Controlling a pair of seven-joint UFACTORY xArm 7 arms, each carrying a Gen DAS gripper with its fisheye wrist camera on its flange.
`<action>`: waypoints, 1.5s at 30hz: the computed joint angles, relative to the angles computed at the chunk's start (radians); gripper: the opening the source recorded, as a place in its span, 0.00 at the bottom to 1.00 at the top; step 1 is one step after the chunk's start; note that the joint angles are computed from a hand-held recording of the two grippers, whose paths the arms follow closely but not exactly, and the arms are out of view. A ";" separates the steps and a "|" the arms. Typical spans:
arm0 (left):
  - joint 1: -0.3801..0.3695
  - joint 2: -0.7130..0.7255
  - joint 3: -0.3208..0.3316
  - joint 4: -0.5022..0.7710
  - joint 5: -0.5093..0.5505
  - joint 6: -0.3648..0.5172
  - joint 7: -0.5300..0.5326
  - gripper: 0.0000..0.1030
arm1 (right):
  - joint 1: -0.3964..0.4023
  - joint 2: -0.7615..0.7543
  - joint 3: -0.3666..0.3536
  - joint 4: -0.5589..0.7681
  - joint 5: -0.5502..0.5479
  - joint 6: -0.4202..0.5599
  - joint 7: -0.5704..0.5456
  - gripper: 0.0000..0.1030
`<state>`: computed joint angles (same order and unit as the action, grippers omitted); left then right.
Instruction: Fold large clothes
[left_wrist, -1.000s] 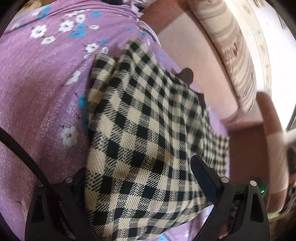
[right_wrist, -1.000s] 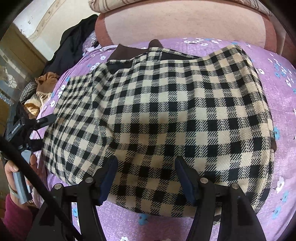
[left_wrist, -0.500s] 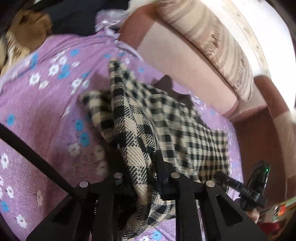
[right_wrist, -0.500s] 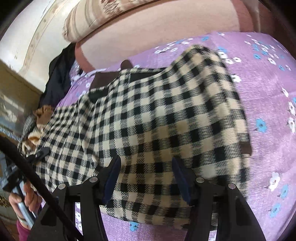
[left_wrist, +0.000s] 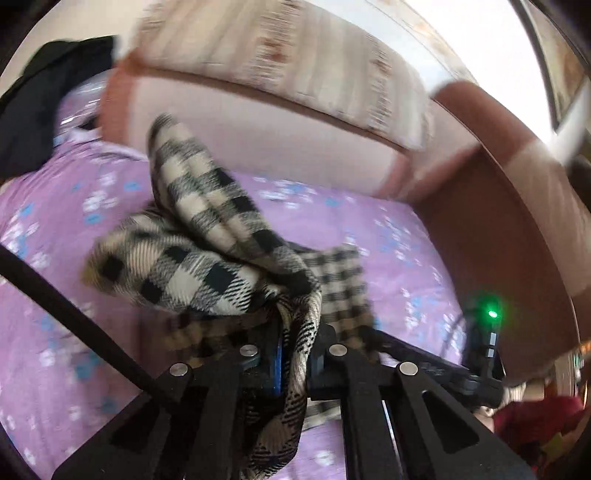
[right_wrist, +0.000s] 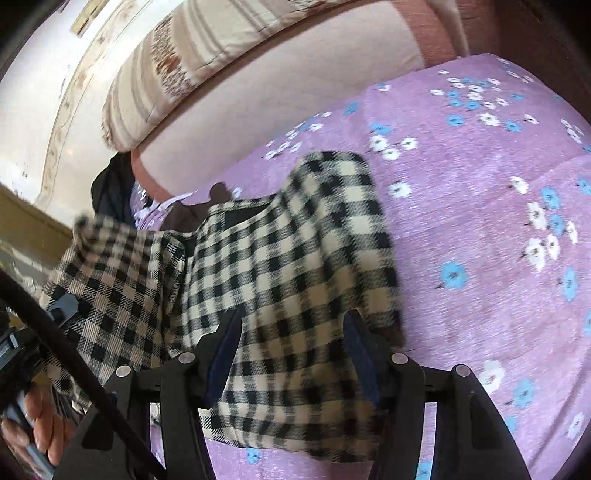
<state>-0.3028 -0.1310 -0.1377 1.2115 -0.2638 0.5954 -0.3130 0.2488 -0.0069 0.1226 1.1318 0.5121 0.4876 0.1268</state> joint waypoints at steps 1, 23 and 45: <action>-0.011 0.030 -0.010 0.029 -0.002 -0.003 0.006 0.07 | -0.005 -0.005 -0.005 -0.007 0.007 0.000 0.002 0.61; -0.029 -0.150 -0.045 -0.269 -0.188 -0.053 0.264 0.72 | 0.000 -0.015 -0.020 -0.017 0.303 -0.031 -0.191 0.83; -0.063 0.044 -0.021 -0.286 -0.027 -0.153 -0.001 0.78 | -0.062 0.214 0.010 0.158 -0.178 -0.021 0.063 0.13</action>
